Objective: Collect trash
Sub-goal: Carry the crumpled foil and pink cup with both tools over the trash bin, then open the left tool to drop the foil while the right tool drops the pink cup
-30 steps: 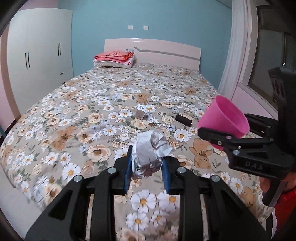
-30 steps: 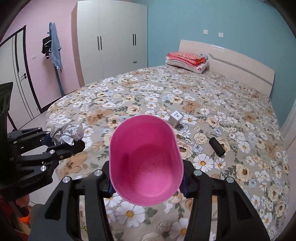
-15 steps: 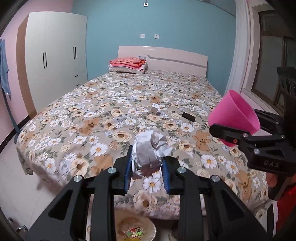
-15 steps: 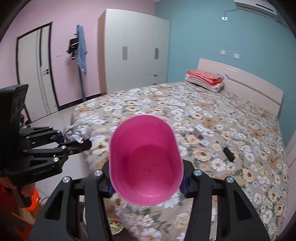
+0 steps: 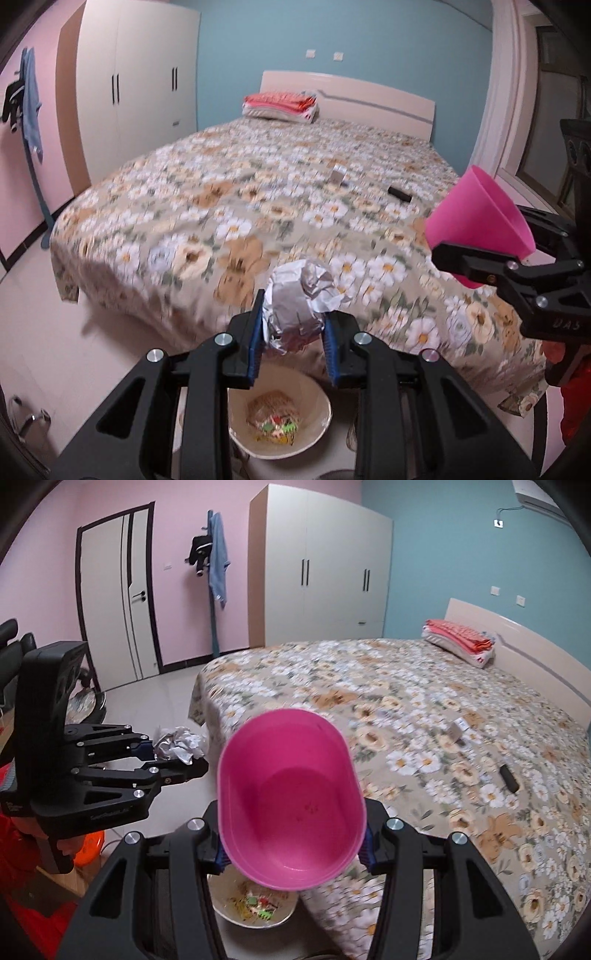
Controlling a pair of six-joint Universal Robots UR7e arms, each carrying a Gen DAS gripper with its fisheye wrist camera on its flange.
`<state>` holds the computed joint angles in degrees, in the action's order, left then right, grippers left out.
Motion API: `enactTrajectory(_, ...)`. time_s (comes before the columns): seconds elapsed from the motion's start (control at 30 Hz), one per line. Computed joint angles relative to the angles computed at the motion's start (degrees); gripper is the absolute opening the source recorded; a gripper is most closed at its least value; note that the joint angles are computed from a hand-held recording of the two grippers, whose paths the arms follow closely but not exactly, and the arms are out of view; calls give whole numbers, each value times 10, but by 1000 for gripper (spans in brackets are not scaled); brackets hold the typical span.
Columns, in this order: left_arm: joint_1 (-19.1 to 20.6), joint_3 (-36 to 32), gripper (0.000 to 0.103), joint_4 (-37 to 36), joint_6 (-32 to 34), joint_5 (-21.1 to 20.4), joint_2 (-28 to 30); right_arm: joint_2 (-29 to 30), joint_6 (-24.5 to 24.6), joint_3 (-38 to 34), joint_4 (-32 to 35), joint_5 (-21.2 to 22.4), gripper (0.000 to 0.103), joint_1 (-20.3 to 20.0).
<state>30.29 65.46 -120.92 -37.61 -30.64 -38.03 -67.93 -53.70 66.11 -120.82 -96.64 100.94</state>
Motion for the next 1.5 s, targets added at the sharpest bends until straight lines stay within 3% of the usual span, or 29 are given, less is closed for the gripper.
enactTrajectory(0.3, 24, 108, 28, -18, -49, -34, -39, -15, 6, 112, -26, -48, 53, -6)
enactTrajectory(0.53, 60, 158, 28, -29, -73, -85, -40, 7, 37, 148, -12, -86, 53, -31)
enactTrajectory(0.7, 83, 171, 28, -34, -80, -121, -31, 25, 45, 178, -40, -125, 53, -46)
enactTrajectory(1.23, 184, 159, 28, -63, -98, -241, 29, 90, -13, 257, -156, -228, 53, -91)
enactTrajectory(1.5, 228, 126, 28, -66, -104, -270, 66, 134, 0, 242, -143, -261, 53, -107)
